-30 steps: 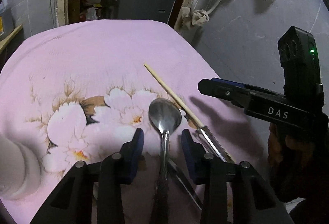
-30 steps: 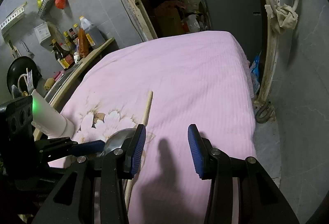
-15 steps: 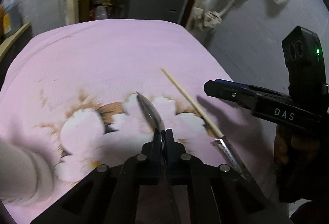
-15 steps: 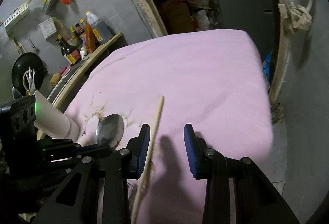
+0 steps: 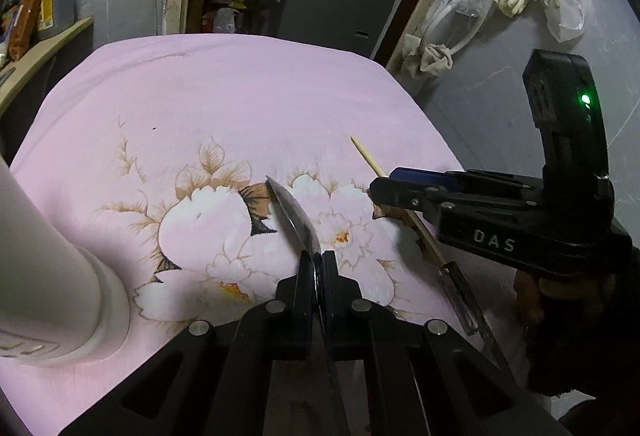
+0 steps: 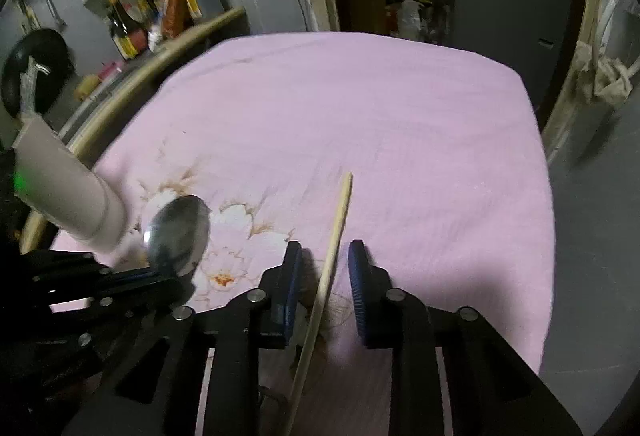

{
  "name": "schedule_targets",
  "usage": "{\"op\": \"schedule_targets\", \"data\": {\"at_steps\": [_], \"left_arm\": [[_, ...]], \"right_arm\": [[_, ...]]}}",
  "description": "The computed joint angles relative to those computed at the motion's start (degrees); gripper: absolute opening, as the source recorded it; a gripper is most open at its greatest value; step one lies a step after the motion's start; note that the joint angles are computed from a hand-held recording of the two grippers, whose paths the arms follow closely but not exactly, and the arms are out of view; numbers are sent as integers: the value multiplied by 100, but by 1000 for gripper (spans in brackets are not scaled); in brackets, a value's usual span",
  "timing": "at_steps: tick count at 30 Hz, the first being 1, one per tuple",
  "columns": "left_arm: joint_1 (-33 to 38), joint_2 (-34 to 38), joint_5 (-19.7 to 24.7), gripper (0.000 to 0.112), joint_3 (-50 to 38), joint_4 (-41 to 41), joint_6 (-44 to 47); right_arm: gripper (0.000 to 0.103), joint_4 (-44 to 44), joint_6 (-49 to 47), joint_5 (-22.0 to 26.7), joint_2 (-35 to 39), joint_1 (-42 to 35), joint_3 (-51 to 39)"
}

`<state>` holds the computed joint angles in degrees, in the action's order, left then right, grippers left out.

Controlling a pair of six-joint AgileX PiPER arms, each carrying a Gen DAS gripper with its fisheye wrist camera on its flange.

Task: Organize utensils
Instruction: 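Grasp a steel spoon with the left tool while the right tool grasps a chopstick, then carry the spoon with the left tool to the caddy while the right tool carries the chopstick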

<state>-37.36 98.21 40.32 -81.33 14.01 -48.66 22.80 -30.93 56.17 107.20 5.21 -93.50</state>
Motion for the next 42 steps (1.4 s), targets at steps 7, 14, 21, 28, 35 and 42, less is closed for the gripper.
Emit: {"op": "schedule_targets", "data": {"at_steps": [7,14,21,28,35,42], "left_arm": [[-108,-188,9,3,49,119,-58],[-292,-701,155,3,160,344,-212],[-441,-1416,431,3,104,651,-403],[-275,-1890,995,3,-421,533,239],[203,-2405,1552,3,-909,116,1171],[1293,-2958,1881,3,-1095,-407,2155]], "right_arm": [[4,-538,961,709,258,121,-727],[4,772,803,573,-659,-539,-41],[4,1487,660,160,-1738,-923,587],[4,2509,471,-337,-2555,-868,911],[4,2753,798,-1522,-2751,138,785],[4,1451,2098,-2732,-2530,1539,307]]}}
